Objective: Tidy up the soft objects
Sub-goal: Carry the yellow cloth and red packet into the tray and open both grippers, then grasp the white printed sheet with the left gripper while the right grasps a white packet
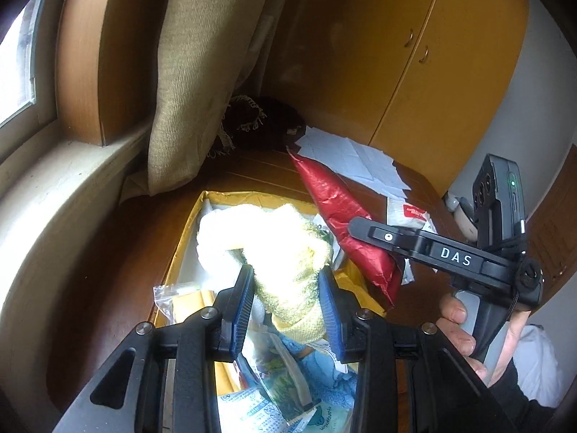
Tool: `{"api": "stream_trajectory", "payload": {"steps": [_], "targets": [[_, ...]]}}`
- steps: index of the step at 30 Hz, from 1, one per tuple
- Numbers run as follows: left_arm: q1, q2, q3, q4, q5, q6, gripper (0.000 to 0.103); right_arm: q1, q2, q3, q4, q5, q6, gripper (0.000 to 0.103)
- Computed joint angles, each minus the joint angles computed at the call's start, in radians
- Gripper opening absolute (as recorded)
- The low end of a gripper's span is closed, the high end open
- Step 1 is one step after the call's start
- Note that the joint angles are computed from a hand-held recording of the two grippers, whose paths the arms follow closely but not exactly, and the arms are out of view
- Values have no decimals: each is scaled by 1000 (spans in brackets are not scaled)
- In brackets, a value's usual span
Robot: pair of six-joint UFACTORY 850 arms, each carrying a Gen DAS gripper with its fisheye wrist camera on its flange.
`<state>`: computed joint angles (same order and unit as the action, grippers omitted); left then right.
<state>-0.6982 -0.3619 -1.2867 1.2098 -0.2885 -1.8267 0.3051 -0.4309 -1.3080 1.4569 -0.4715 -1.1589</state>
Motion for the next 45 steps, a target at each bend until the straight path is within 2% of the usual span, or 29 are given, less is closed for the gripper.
{"api": "stream_trajectory", "payload": {"steps": [4, 8, 12, 15, 22, 25, 33, 35, 37, 41, 45], "targets": [[7, -46, -32, -128, -29, 126, 38, 27, -34, -17, -59, 34, 25, 51], [5, -84, -60, -184, -93, 128, 43, 54, -43, -22, -109, 103, 29, 55], [-24, -108, -83, -144, -167, 81, 65, 52, -42, -14, -83, 103, -11, 58], [-51, -123, -100, -109, -229, 51, 73, 41, -39, -14, -58, 70, -28, 58], [-121, -131, -123, -51, -414, -15, 84, 2, 70, 123, 277, -13, -330, 67], [-146, -129, -128, -36, -472, -37, 87, -8, 119, 187, 361, -21, -419, 69], [-213, -135, -160, -22, -605, -18, 88, -57, 190, 290, 359, -32, -394, 70], [-225, -123, -151, -15, -597, -42, 88, -73, 199, 306, 333, -2, -353, 70], [-232, -104, -137, -20, -552, -69, 89, -90, 207, 320, 305, 32, -301, 70], [-238, -97, -154, -46, -454, -48, 89, -143, 207, 336, 196, 7, -161, 70], [-242, -113, -196, -62, -374, -26, 89, -177, 230, 356, 187, 22, -152, 70]]}}
